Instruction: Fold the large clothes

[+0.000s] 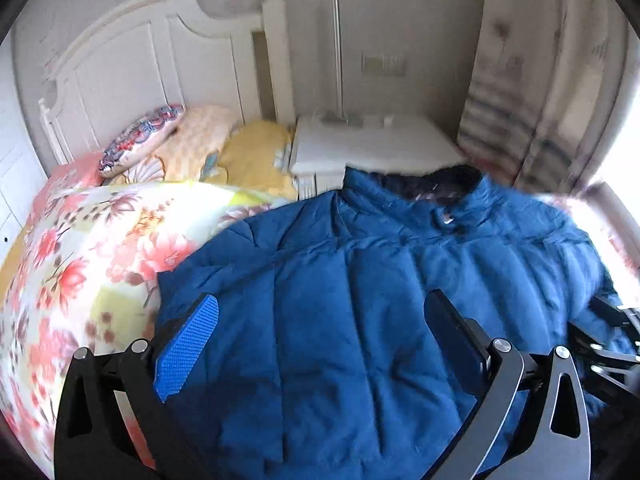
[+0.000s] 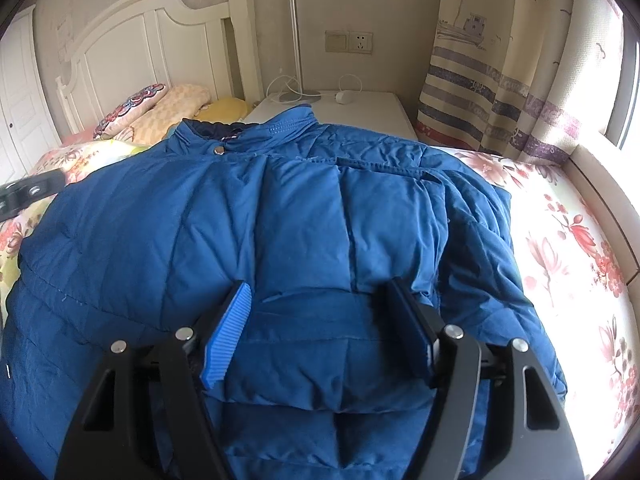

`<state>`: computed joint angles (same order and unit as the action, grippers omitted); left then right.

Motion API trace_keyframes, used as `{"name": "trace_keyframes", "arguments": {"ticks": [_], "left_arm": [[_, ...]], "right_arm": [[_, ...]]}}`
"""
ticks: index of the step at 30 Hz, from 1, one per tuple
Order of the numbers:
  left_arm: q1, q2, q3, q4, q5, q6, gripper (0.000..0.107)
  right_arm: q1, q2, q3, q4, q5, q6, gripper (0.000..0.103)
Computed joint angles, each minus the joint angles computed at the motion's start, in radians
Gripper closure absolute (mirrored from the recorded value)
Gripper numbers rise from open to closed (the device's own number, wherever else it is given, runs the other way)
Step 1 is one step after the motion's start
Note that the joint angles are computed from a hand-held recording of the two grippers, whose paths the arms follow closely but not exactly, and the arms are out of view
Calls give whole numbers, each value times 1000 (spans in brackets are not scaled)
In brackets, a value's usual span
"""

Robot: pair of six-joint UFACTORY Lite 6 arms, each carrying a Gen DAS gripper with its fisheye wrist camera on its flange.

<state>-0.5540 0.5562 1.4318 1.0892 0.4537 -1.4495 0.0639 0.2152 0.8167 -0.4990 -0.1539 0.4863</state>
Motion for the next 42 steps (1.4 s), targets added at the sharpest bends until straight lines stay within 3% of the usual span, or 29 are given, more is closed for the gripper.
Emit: {"name": "trace_keyframes", "arguments": {"ticks": [2, 3, 4, 6, 10, 13, 15, 19, 22, 27, 35, 42], "left_arm": [[58, 168, 154, -209, 9, 209, 8], [85, 207, 172, -295, -33, 287, 8], [114, 211, 148, -339, -109, 323, 8], [127, 179, 103, -331, -147, 300, 8], [85, 115, 27, -119, -82, 55, 8], [37, -115, -214, 153, -134, -259, 9], [-13, -207, -317, 313, -112, -434, 8], [-57, -156, -361, 383, -104, -525, 8], [-66, -133, -393, 584, -89, -730, 8], [-68, -104, -362, 558, -68, -692, 8], [-42, -142, -424, 767, -108, -900, 8], [-34, -147, -430, 815, -121, -944, 8]], "right_arm": [[0, 1, 0, 0, -2, 1, 33], [1, 2, 0, 0, -5, 3, 33], [0, 3, 0, -16, -8, 17, 33], [-4, 5, 2, -55, -11, 57, 33], [-6, 7, 3, -95, -12, 97, 29], [-12, 15, 13, -239, -19, 227, 19], [-12, 26, 24, -372, -28, 346, 12], [-11, 24, 26, -469, -38, 426, 4], [-10, 14, 19, -487, -48, 440, 3], [-33, 10, 8, -563, -92, 511, 2], [-138, 19, 12, -805, -263, 729, 2], [-103, 22, 24, -805, -205, 724, 2]]}}
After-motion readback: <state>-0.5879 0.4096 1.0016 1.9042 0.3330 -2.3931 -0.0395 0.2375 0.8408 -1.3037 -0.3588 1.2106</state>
